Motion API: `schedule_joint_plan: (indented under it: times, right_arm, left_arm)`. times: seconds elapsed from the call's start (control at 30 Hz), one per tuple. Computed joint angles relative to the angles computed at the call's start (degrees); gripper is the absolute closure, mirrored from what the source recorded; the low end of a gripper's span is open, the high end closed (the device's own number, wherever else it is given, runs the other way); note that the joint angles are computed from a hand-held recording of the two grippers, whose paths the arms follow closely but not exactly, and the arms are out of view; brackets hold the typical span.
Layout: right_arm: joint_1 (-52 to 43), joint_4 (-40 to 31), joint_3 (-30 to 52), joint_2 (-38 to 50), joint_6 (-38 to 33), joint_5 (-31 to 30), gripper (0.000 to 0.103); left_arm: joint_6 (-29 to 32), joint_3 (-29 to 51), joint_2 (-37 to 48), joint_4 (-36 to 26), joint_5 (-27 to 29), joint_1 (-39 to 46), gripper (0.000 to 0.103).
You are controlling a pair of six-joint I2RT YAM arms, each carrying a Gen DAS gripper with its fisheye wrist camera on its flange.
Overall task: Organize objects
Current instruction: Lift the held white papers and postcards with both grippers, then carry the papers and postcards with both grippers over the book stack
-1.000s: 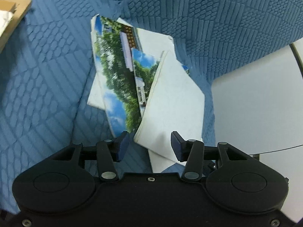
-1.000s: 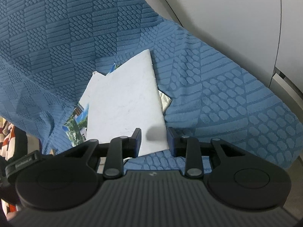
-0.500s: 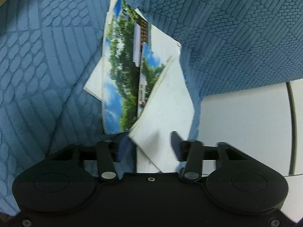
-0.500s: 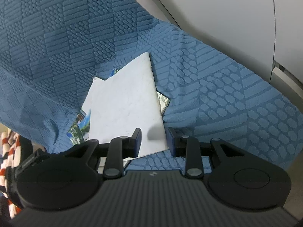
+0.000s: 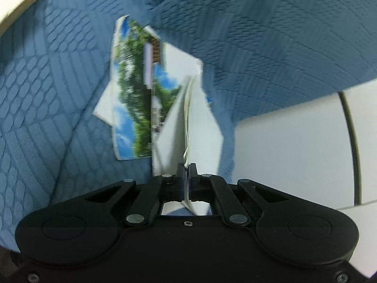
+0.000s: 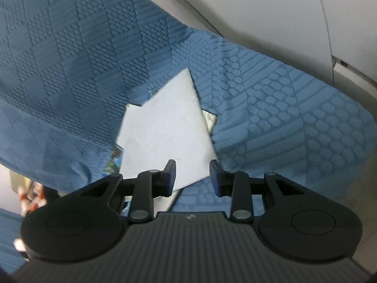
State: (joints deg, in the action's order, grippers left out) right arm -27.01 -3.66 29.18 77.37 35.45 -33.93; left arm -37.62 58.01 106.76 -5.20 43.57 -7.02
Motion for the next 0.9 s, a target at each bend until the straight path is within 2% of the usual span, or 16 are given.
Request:
schedule_joint_plan:
  times: [0.03,0.07,0.1,0.17,0.23,0.3,0.4,0.57,0.73,0.83,0.9]
  right_arm:
    - [-0.3,0.5,-0.8,-1.0,2.2,-1.4,0.06]
    - [-0.4,1.1,-1.8,-1.9,4.4,-2.7,0.049]
    - [-0.3,1.9,-2.7,-2.8,6.6,-4.0,0.043]
    - [-0.3,5.5,-4.9,-3.5,11.5,-8.0,0.043]
    - [0.4,10.9,-7.3,-2.9,19.2,-11.3,0.043]
    - [1.8,14.3,-8.7,-2.5,24.6,-10.5,0.043]
    - [3.0,12.1,-8.8,-3.8,25.3,-4.7,0.043]
    - [1.1,7.2,-9.1,-5.0,24.5,-1.4,0.043]
    - [-0.9,10.6,-12.9,-5.5,26.4,-2.5,0.044]
    - [0.1,12.5,-14.1,-6.1,27.4,-0.1,0.045]
    - [0.0,13.8,-14.8,-5.9,27.5,0.2,0.05]
  left_arm:
    - [-0.1,-0.4,-1.1,0.2,0.0,-0.2,0.102]
    - [-0.4,-0.6,-1.9,0.0,0.1,-0.4,0.102]
    - [-1.1,-1.1,-2.8,0.2,0.7,-0.4,0.102]
    - [-1.7,-2.0,-4.5,0.1,2.0,-0.2,0.102]
    - [-2.5,-2.3,-5.4,0.2,2.8,-0.4,0.102]
    - [-2.5,-3.1,-7.1,-0.7,3.2,-0.4,0.102]
    - [-2.9,-3.8,-8.7,-1.5,4.2,0.1,0.102]
    - [-3.3,-5.7,-10.7,-3.2,7.0,1.8,0.102]
    - [-1.2,-7.5,-12.3,-6.3,10.2,3.8,0.102]
    - [0.3,-7.8,-12.6,-8.0,10.9,4.8,0.102]
    - [0.9,-7.9,-12.3,-8.7,11.1,5.3,0.102]
